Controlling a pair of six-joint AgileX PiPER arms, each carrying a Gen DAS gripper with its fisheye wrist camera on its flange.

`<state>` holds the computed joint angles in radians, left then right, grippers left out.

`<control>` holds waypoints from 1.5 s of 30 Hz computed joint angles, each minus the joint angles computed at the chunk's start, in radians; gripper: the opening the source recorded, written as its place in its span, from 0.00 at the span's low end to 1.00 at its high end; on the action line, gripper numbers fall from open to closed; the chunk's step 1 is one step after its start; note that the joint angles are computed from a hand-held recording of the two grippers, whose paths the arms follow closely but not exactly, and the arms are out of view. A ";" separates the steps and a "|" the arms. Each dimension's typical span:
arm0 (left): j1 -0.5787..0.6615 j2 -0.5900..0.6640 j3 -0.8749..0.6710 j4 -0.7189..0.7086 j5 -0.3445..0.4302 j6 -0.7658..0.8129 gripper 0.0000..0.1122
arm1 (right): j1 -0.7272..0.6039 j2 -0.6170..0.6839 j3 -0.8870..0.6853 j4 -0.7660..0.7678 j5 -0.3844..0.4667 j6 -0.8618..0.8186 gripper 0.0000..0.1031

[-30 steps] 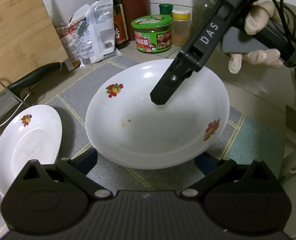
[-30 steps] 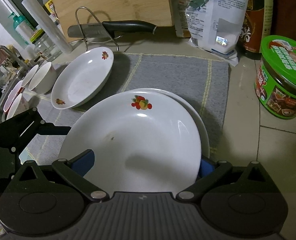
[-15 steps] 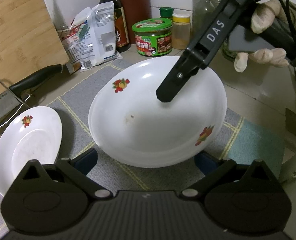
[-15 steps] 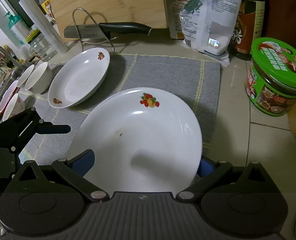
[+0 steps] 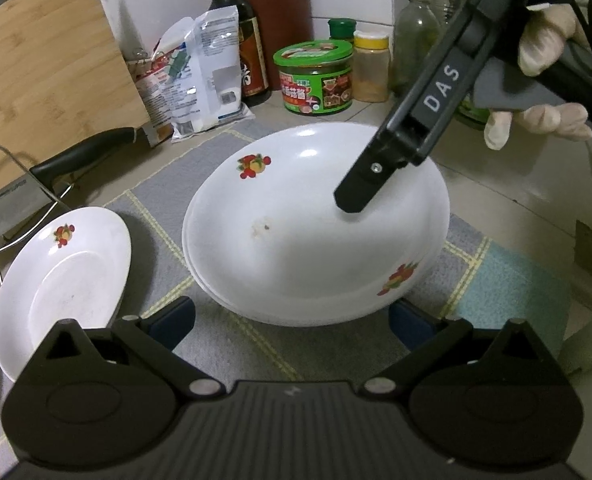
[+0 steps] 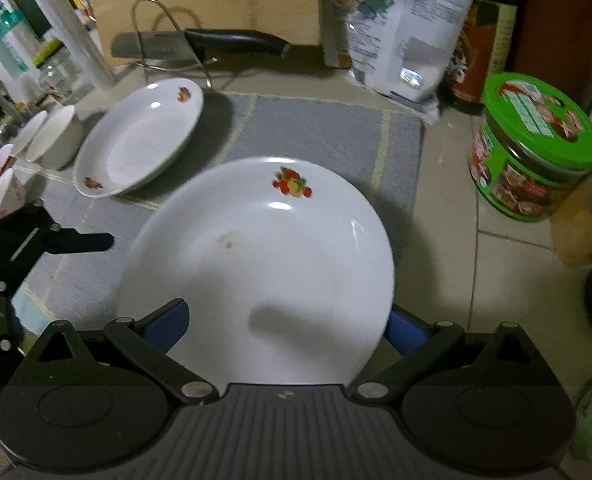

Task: Organize plates and bowls
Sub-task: 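Open the right gripper to release the stacked plate, then move the right gripper to the white fruit-decal plate by the knife rack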

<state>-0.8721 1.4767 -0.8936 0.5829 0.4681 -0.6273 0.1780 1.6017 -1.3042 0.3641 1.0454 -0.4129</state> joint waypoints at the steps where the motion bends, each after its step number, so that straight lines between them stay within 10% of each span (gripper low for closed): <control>1: -0.001 -0.002 0.003 0.004 -0.002 -0.008 0.91 | -0.003 -0.002 0.008 0.001 -0.003 -0.002 1.00; 11: -0.082 -0.074 0.043 0.273 0.071 -0.392 0.91 | 0.001 -0.113 0.107 0.097 -0.141 -0.098 1.00; 20: -0.236 -0.144 0.089 0.414 0.359 -0.798 0.91 | 0.073 -0.162 0.190 0.188 -0.274 -0.185 1.00; 29: -0.266 -0.260 0.217 0.426 0.483 -0.984 0.91 | 0.236 -0.191 0.243 0.077 -0.421 0.007 1.00; 38: -0.123 -0.424 0.370 0.435 0.363 -0.821 0.91 | 0.495 -0.174 0.220 -0.403 -0.472 0.618 1.00; 45: 0.246 -0.534 0.464 0.282 0.039 -0.439 0.91 | 0.643 -0.098 0.138 -0.647 -0.405 0.955 1.00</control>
<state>-0.6257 0.9431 -0.4297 0.8651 0.5075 -1.0667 0.8214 1.5042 -1.1658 -0.2832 0.6402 0.5419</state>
